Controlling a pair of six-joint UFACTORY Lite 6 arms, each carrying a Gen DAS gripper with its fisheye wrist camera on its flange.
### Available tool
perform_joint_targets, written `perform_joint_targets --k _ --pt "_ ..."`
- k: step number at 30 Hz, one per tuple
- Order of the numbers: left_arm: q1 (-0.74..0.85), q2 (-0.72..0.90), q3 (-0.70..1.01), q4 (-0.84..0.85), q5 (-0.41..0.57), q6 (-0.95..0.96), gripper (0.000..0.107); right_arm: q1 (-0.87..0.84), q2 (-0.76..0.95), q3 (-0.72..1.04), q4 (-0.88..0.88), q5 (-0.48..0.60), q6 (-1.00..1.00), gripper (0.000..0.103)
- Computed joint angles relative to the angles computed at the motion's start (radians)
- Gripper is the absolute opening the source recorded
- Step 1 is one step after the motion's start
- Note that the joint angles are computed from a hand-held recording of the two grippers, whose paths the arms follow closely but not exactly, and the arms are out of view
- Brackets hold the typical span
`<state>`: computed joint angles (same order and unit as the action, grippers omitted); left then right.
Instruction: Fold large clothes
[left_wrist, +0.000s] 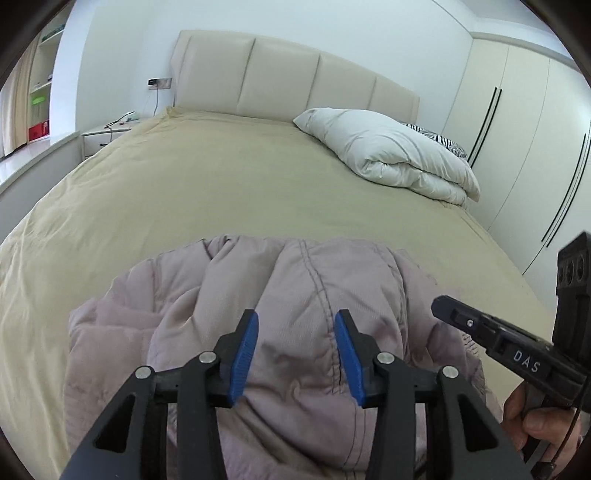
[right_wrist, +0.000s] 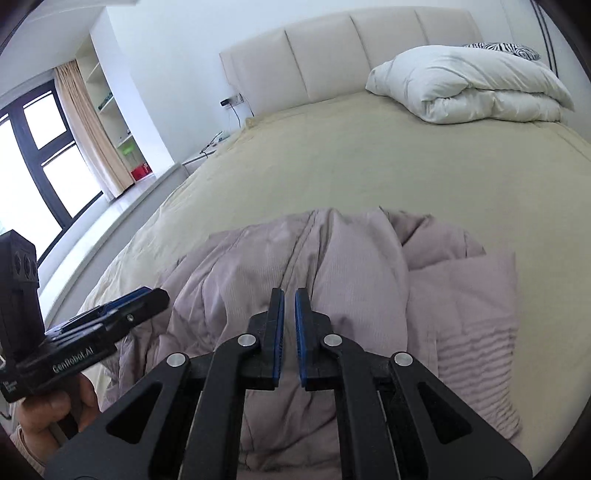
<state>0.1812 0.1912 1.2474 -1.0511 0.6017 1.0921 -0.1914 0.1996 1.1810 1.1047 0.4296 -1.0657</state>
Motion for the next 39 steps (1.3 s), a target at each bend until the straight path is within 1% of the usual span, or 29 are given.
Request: perform_joint_targets --k 1,3,4,6,7,8,10,12,13,14,16,17,18,19,21,22,23,24,26,27,28,30,32,33,34,35,36,37,39 --pt "-0.032 0.050 0.049 0.041 -0.025 -0.038 0.046 0.018 0.060 0.079 -0.090 -0.002 0.093 0.005" --pt "-0.081 0.155 0.145 0.142 -0.053 -0.149 0.046 0.032 0.194 0.236 -0.203 0.012 0.229 0.006" --pt "-0.097 0.210 0.183 0.192 -0.063 -0.196 0.046 0.028 0.275 0.338 -0.292 0.059 0.334 0.006" --pt "-0.129 0.267 0.209 0.269 -0.108 -0.240 0.046 0.026 0.461 0.534 -0.424 0.134 0.491 0.005" --pt "-0.143 0.272 0.190 0.262 -0.156 -0.209 0.046 0.029 0.521 0.584 -0.444 0.125 0.507 0.005" --pt "-0.155 0.272 0.173 0.252 -0.191 -0.184 0.047 0.032 0.553 0.592 -0.442 0.093 0.482 0.005" --pt "-0.160 0.280 0.146 0.172 -0.226 -0.097 0.047 0.048 0.557 0.540 -0.398 -0.007 0.412 0.005" --pt "-0.150 0.301 0.147 0.130 -0.220 -0.054 0.047 0.074 0.552 0.500 -0.412 -0.087 0.405 0.005" --pt "-0.148 0.303 0.153 0.145 -0.212 -0.070 0.047 0.087 0.549 0.489 -0.448 -0.111 0.431 0.005" --pt "-0.149 0.295 0.154 0.177 -0.206 -0.103 0.047 0.091 0.553 0.489 -0.469 -0.120 0.446 0.005" --pt "-0.137 0.247 0.129 0.202 -0.177 -0.136 0.046 0.094 0.551 0.510 -0.532 -0.091 0.507 0.005" --pt "-0.115 0.192 0.085 0.158 -0.160 -0.100 0.046 0.092 0.513 0.477 -0.502 -0.089 0.480 0.005" --pt "-0.098 0.141 0.035 0.105 -0.158 -0.049 0.046 0.085 0.453 0.421 -0.430 -0.098 0.422 0.005" --pt "-0.076 0.095 -0.011 0.068 -0.165 -0.009 0.046 0.079 0.366 0.343 -0.325 -0.104 0.339 0.005" --pt "-0.017 -0.007 -0.112 -0.075 -0.160 0.125 0.046 0.076 0.168 0.160 -0.116 -0.102 0.143 0.005" --pt "0.011 -0.026 -0.131 -0.097 -0.141 0.147 0.046 0.082 0.087 0.082 -0.052 -0.098 0.078 0.006" --pt "0.025 -0.015 -0.126 -0.077 -0.127 0.132 0.046 0.093 0.035 0.026 -0.029 -0.096 0.045 0.006" --pt "0.032 0.007 -0.114 -0.049 -0.117 0.110 0.046 0.125 0.019 -0.013 -0.049 -0.121 0.039 0.006" --pt "0.035 0.047 -0.101 -0.027 -0.125 0.120 0.046 0.176 0.049 -0.072 -0.171 -0.185 0.097 0.006" --pt "0.040 0.069 -0.088 -0.009 -0.116 0.109 0.046 0.187 0.106 -0.080 -0.191 -0.197 0.108 0.006" --pt "0.052 0.078 -0.082 -0.007 -0.097 0.110 0.046 0.186 0.127 -0.090 -0.169 -0.208 0.094 0.006" --pt "0.077 0.063 -0.078 0.005 -0.059 0.098 0.046 0.166 0.111 -0.102 -0.070 -0.181 0.020 0.006" --pt "0.129 0.019 -0.096 -0.028 0.017 0.119 0.046 0.129 0.079 -0.110 -0.067 -0.123 0.053 0.006" --pt "0.156 -0.011 -0.116 -0.040 0.052 0.125 0.046 0.110 0.016 -0.148 -0.016 -0.105 0.027 0.006" --pt "0.195 -0.059 -0.147 -0.053 0.099 0.140 0.046 0.100 -0.088 -0.219 0.077 -0.127 -0.041 0.006" --pt "0.242 -0.118 -0.197 -0.073 0.147 0.181 0.046 0.082 -0.193 -0.283 0.181 -0.120 -0.146 0.006" --pt "0.283 -0.174 -0.241 -0.081 0.187 0.209 0.049 0.060 -0.298 -0.344 0.278 -0.094 -0.250 0.006" --pt "0.338 -0.246 -0.298 -0.082 0.235 0.235 0.052 0.027 -0.402 -0.401 0.334 -0.039 -0.317 0.006" --pt "0.470 -0.386 -0.405 -0.069 0.357 0.278 0.069 -0.020 -0.612 -0.515 0.332 0.026 -0.325 0.006"
